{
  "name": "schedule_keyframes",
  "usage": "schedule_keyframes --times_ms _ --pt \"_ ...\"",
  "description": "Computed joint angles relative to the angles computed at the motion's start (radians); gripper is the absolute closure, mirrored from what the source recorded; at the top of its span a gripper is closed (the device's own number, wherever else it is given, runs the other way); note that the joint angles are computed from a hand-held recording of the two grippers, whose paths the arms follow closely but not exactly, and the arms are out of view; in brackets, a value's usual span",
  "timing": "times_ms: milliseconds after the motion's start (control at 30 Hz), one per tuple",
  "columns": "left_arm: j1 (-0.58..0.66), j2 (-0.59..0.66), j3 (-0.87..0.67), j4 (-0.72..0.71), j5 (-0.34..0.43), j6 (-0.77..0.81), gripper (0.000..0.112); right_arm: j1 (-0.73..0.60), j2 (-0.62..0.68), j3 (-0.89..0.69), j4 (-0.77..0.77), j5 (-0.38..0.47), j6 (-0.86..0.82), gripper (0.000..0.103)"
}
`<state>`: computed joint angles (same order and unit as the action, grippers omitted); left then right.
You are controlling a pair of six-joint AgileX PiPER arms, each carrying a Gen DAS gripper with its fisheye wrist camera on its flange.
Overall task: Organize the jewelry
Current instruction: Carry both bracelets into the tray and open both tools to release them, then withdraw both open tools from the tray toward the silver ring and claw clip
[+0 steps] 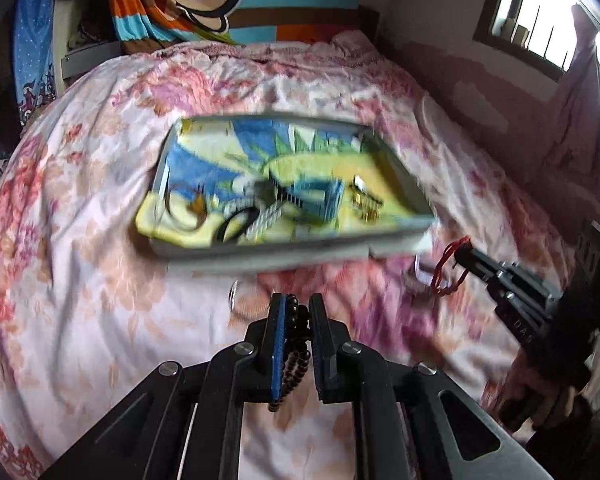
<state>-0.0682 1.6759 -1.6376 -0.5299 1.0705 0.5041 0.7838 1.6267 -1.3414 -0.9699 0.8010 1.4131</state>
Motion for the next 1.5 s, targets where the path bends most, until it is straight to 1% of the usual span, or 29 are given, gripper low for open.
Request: schedule_keyframes --times_ms 100,200,300,400,433,500,567,700,933,1000,1067,1100,1133,1167,1200,1233,1267,1300,1333,1367,1400,1433,1500 --pt "-0.025 0.091 -0.152 -0.018 -0.015 -0.053 0.101 -0.077 0.031 -0.053 0.025 -0.049 -0.028 0.1" --pt "-0.058 0.176 -0.28 -0.021 -0.065 -0.083 0.101 -0.141 0.093 -0.129 0.001 -0.078 -0.062 0.1" --pt "-0.094 0.25 -0.363 -0.013 -0.14 -0.105 0.101 -0.195 0.15 -0.146 -0.064 -0.156 0.026 0.1" --pt "-0.139 0.366 -0.496 0.052 -0.171 -0.179 0.101 -0.231 0.213 -0.15 -0.062 -0.189 0.068 0.1" --pt "-0.151 0.404 -0.542 0.074 -0.168 -0.202 0.101 -0.246 0.232 -0.155 -0.029 -0.197 0.047 0.1" --pt "-0.173 0.487 -0.654 0.118 -0.137 -0.258 0.101 -0.265 0.262 -0.165 0.018 -0.198 0.018 0.1" --pt "-0.188 0.546 -0.722 0.148 -0.115 -0.298 0.101 -0.272 0.279 -0.173 0.023 -0.2 0.016 0.1" --pt "-0.207 0.588 -0.734 0.189 -0.116 -0.34 0.101 -0.272 0.278 -0.166 0.012 -0.203 0.025 0.1" --pt "-0.197 0.658 -0.823 0.231 -0.017 -0.426 0.1 -0.264 0.28 -0.166 0.011 -0.174 0.014 0.099" --pt "-0.199 0.67 -0.848 0.262 0.012 -0.447 0.096 -0.264 0.279 -0.169 0.017 -0.169 0.007 0.099" --pt "-0.202 0.669 -0.849 0.288 0.028 -0.464 0.086 -0.264 0.279 -0.168 0.017 -0.17 0.007 0.098" --pt "-0.202 0.666 -0.846 0.293 0.031 -0.468 0.081 -0.265 0.278 -0.168 0.02 -0.171 0.004 0.096" --pt "-0.199 0.653 -0.822 0.291 0.021 -0.471 0.064 -0.265 0.277 -0.168 0.02 -0.17 0.003 0.095" --pt "-0.195 0.627 -0.773 0.285 -0.009 -0.474 0.045 -0.264 0.275 -0.165 0.016 -0.168 0.007 0.089" --pt "-0.19 0.58 -0.683 0.277 -0.074 -0.478 0.04 -0.262 0.273 -0.164 0.01 -0.166 0.012 0.082" --pt "-0.185 0.547 -0.622 0.269 -0.122 -0.48 0.037 -0.258 0.269 -0.159 -0.002 -0.162 0.022 0.079" --pt "-0.181 0.532 -0.598 0.265 -0.137 -0.485 0.037 -0.25 0.27 -0.163 -0.013 -0.144 0.029 0.072" --pt "-0.179 0.528 -0.599 0.272 -0.129 -0.496 0.037 -0.243 0.27 -0.169 -0.02 -0.123 0.032 0.063" --pt "-0.178 0.526 -0.603 0.283 -0.123 -0.508 0.036 -0.233 0.267 -0.173 -0.032 -0.102 0.037 0.059" --pt "-0.178 0.517 -0.592 0.294 -0.127 -0.517 0.034 -0.228 0.265 -0.177 -0.037 -0.092 0.038 0.052" --pt "-0.177 0.496 -0.564 0.307 -0.143 -0.527 0.031 -0.221 0.26 -0.18 -0.041 -0.081 0.039 0.051" --pt "-0.175 0.484 -0.549 0.314 -0.155 -0.535 0.026 -0.216 0.256 -0.184 -0.04 -0.068 0.034 0.05" --pt "-0.167 0.437 -0.481 0.318 -0.201 -0.547 0.022 -0.201 0.248 -0.199 -0.042 -0.028 0.024 0.039"
